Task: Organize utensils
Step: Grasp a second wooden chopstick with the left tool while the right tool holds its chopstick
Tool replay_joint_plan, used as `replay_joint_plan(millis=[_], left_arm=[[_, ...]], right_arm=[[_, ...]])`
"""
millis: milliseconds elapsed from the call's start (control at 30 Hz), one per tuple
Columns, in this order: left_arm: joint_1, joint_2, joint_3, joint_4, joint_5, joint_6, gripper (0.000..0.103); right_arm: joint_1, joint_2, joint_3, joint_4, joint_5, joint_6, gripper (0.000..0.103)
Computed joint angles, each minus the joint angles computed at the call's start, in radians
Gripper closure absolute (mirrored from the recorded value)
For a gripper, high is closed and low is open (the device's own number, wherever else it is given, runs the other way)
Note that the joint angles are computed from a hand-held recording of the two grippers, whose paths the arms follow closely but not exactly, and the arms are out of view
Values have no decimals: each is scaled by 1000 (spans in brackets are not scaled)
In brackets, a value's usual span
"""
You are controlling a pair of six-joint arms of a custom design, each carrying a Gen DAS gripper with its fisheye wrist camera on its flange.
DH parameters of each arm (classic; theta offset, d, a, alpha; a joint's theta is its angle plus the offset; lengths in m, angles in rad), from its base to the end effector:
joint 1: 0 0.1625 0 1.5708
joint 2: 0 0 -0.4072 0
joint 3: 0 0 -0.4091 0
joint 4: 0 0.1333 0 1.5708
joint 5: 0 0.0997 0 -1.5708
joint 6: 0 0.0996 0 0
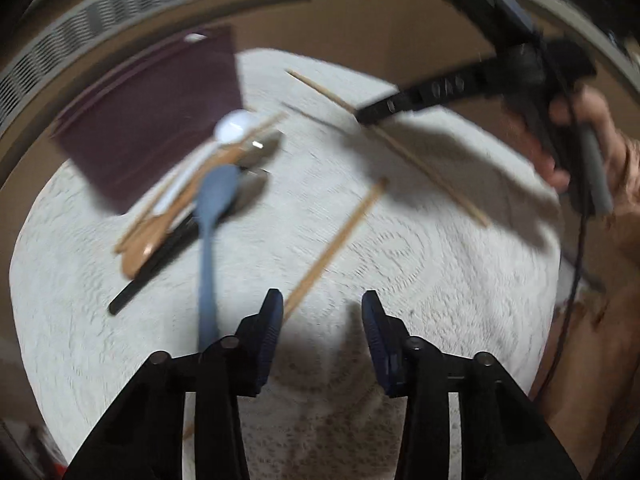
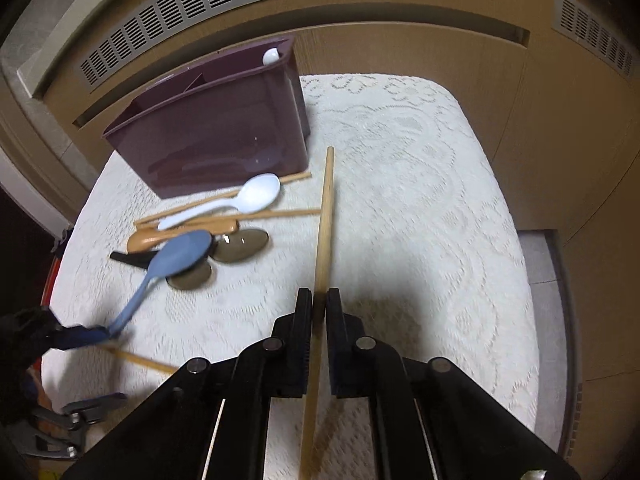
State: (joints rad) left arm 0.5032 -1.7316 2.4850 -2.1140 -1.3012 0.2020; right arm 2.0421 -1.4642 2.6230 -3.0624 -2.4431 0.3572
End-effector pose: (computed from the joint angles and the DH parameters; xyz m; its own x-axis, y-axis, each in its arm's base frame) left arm -0.1951 -0.2898 0.1699 -0.2358 0.9481 -0.2133 0.9228 0.2872 0.2567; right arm 0.1971 -0.2613 0.1646 -0.7933 0.2297 0.5639 -0.1620 0.8131 -0.5591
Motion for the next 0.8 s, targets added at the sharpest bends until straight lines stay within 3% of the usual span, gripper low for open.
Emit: replay_joint_plan(millis=[100, 200, 333, 400, 600, 800], left_arm=[[5, 65, -37, 21, 11, 8, 64], [56, 136, -115, 92, -20, -50, 78], [83, 182, -168, 173, -20, -98, 83], [66, 199, -187, 223, -5, -114, 83], [-13, 295, -198, 221, 62, -129, 83], [-46, 281, -137, 78, 72, -187, 89]], right_arm=[[-4, -31, 36, -30, 15, -30, 97], [-3, -45, 60, -56, 32, -51, 97], [4, -53, 78, -75, 50, -74, 97], [1, -50, 78, -83, 57, -92, 97], [-41, -59, 69, -58, 81, -104, 94], [-91, -21, 53, -91, 90, -106, 87]])
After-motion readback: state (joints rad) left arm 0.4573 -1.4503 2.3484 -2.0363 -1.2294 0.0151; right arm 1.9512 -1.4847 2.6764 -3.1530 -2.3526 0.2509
